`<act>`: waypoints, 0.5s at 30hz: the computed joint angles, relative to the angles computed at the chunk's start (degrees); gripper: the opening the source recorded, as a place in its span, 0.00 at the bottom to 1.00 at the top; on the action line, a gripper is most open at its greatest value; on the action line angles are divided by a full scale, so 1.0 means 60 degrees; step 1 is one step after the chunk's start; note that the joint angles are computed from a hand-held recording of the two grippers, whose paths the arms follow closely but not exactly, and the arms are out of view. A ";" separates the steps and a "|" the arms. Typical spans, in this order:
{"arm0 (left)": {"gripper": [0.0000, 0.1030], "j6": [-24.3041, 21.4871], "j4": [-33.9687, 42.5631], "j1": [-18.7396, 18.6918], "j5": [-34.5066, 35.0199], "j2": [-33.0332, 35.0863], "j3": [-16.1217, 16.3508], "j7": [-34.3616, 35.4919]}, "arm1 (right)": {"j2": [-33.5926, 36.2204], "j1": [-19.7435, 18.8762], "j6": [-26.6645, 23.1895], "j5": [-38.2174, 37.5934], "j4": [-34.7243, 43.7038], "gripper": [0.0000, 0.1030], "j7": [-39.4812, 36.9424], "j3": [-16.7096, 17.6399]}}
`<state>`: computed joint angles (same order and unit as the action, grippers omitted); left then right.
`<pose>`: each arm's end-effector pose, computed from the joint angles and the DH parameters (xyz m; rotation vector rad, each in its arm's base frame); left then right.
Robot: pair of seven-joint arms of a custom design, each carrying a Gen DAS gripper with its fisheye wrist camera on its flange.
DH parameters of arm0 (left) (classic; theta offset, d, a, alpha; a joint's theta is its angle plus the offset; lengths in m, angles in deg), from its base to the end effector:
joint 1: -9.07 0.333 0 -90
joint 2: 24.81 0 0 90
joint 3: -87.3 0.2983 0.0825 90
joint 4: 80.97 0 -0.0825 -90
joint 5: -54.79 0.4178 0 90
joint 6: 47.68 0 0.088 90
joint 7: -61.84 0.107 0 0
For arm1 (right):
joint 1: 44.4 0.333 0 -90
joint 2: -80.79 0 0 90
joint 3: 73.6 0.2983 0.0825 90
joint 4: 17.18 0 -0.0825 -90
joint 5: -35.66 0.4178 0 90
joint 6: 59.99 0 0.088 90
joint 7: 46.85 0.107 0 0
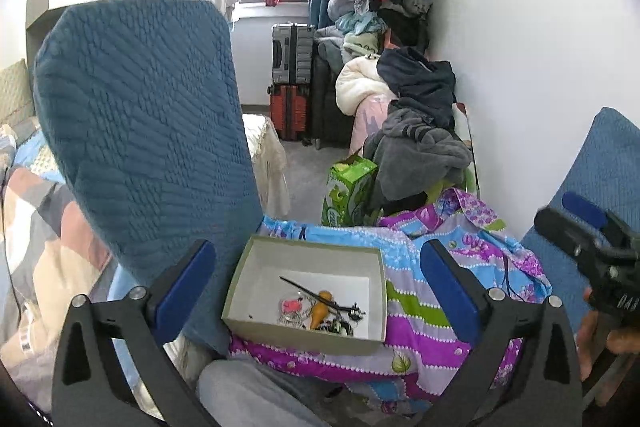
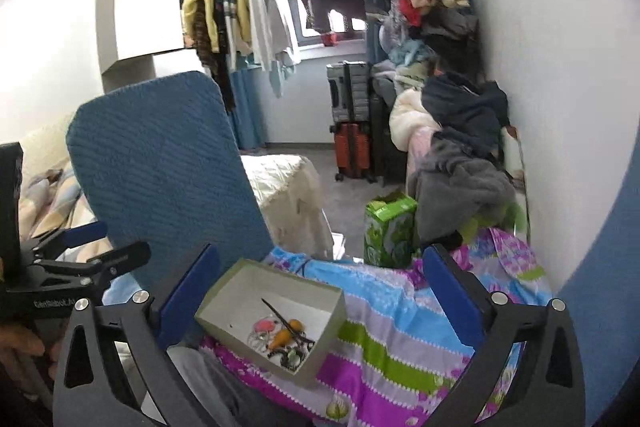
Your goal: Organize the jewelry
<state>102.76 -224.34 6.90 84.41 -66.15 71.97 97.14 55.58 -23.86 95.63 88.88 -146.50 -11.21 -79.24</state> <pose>0.4072 -0.1580 0.5831 -1.8382 1.3714 -0.8160 0.5007 0.0966 0.6021 -1.7833 1.0469 -0.4592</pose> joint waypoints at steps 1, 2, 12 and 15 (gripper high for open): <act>0.99 -0.0027 -0.0092 -0.0024 -0.0027 -0.0071 -0.0010 -0.0050 | -0.0083 -0.0080 0.0039 -0.0117 -0.0182 1.00 0.0138 0.0087; 0.99 -0.0017 -0.0132 -0.0041 -0.0045 -0.0084 -0.0002 -0.0069 | -0.0152 -0.0155 0.0058 -0.0265 -0.0323 1.00 0.0302 0.0160; 0.99 -0.0454 -0.0945 -0.0185 -0.0200 -0.0726 -0.0095 -0.0655 | -0.0549 -0.0169 -0.0011 -0.1013 -0.1250 1.00 0.0806 0.0236; 0.99 -0.0594 -0.1123 -0.0235 -0.0251 -0.0798 -0.0063 -0.0736 | -0.0486 -0.0112 -0.0022 -0.1148 -0.1304 1.00 0.0875 0.0221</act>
<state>99.19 -231.08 5.48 82.90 -70.94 71.59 92.72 52.67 -24.53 95.50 81.99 -154.32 -5.96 -77.91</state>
